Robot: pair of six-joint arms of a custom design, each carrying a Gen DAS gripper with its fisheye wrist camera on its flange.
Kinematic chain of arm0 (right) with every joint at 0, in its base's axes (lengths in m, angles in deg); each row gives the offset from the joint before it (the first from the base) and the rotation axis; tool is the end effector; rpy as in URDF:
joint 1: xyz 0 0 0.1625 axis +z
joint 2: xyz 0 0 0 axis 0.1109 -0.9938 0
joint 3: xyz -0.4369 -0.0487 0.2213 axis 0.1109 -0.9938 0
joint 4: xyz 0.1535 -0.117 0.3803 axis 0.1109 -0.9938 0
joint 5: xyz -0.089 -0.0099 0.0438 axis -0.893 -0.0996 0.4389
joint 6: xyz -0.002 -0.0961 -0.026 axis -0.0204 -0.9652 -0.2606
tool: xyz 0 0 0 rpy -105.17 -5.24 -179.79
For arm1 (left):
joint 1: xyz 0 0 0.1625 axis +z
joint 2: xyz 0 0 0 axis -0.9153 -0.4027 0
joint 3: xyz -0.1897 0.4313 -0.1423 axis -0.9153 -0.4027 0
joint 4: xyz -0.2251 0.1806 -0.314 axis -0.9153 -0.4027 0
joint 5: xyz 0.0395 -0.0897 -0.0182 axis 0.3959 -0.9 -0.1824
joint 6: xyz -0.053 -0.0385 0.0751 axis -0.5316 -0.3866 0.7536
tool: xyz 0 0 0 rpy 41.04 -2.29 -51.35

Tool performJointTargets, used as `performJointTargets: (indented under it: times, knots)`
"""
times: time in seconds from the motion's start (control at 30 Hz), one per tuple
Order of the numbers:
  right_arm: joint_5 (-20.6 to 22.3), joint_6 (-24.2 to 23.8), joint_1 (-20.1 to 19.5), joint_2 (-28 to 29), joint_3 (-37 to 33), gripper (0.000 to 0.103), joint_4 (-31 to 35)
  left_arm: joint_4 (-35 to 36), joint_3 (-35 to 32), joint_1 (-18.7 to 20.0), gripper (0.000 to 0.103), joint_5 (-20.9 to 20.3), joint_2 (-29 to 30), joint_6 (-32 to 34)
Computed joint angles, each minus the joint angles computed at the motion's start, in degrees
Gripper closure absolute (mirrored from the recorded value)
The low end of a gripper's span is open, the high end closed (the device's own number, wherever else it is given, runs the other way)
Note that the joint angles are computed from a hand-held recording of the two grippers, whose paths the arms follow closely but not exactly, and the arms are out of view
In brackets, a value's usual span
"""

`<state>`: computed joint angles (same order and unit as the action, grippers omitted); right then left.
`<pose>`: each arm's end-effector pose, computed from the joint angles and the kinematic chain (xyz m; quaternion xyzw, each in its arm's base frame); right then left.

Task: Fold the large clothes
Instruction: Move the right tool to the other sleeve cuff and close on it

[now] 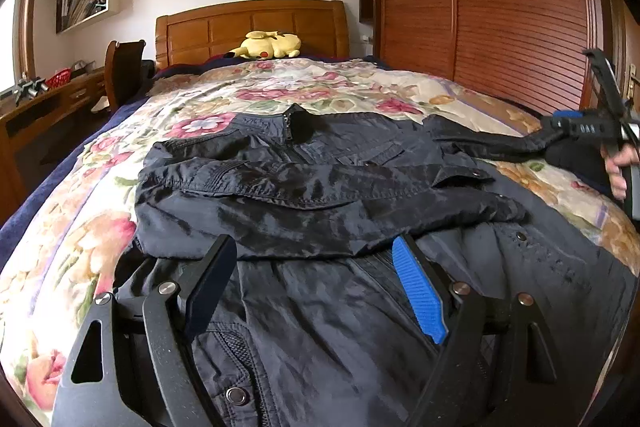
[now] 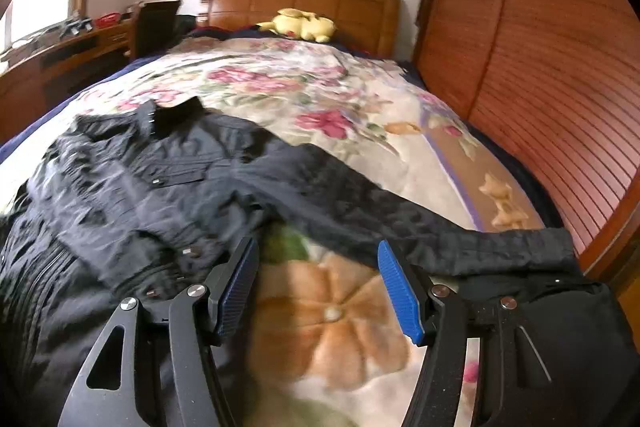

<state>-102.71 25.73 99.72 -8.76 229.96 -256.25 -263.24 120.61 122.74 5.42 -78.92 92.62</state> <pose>0.1858 -0.3411 0.1155 0.2954 -0.7893 0.4277 0.3268 -0.0114 -0.3870 0.2284 0.2377 0.8120 -0.4370 0.3051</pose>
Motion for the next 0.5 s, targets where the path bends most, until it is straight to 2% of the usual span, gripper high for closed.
performJointTargets:
  times: [0.13, 0.27, 0.5]
  knots:
    - [-3.7, -0.4, -0.5, -3.2, -2.8, 0.039, 3.4, 0.3, 0.0, 0.1, 0.022, -0.7, 0.0, 0.1]
    - [-5.3, 1.4, -2.0, -6.7, -4.8, 0.039, 6.5, 0.3, 0.1, 0.0, 0.022, -0.6, 0.5, 0.5]
    - [-11.6, 3.2, -3.6, -10.7, -10.8, 0.034, 14.3, 1.7, -0.5, 0.7, 0.022, -1.0, 0.7, 0.4]
